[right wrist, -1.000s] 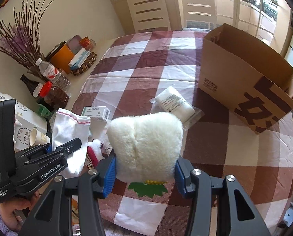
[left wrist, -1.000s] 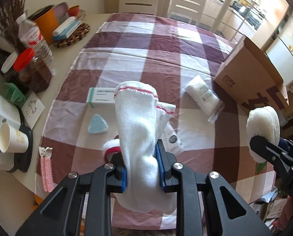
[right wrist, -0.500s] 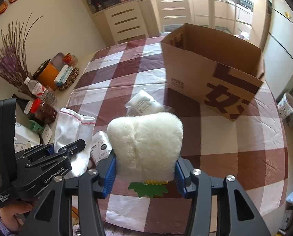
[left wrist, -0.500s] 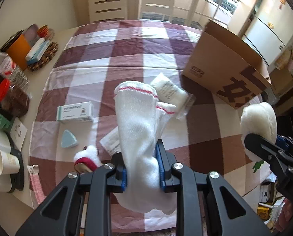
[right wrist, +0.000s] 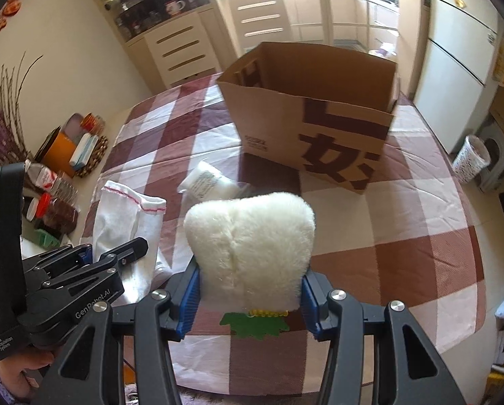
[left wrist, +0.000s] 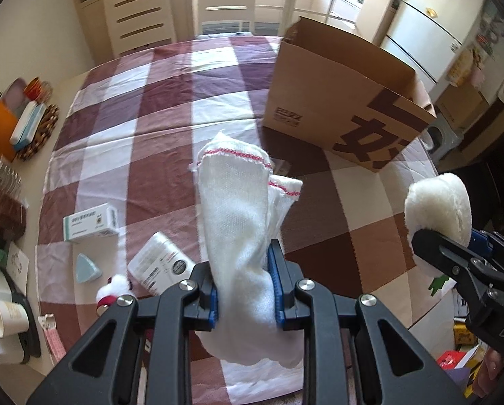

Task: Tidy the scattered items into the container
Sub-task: 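Carry the sock in the left tool and plush in the right tool to the cardboard box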

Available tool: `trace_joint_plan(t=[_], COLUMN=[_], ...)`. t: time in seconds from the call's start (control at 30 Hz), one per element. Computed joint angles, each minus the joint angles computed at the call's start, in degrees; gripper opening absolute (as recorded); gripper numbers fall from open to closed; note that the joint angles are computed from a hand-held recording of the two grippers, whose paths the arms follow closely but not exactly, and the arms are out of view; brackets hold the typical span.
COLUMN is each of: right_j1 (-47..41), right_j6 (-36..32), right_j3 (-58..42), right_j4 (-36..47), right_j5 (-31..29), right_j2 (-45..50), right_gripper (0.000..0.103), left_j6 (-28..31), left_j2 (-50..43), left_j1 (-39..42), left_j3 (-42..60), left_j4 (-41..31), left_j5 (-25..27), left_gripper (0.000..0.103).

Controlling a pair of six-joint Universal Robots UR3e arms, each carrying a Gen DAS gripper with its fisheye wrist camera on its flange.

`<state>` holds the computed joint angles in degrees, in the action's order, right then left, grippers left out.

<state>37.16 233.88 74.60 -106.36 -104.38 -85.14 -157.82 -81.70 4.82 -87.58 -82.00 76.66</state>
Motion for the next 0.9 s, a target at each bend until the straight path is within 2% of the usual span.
trace_joint_plan(t=[0.9], right_j1=[-0.61], right_j6=[14.00], right_j3=[10.06], right_j4=[5.03], right_j5=[-4.21], right_j2=[-9.30], right_gripper=[0.051], left_j6=[3.79], left_j2=[-11.99], left_j1=[-12.63], left_j3=[10.43], left_j4=[-1.60], left_j5=[-0.80], left_gripper=[0.024])
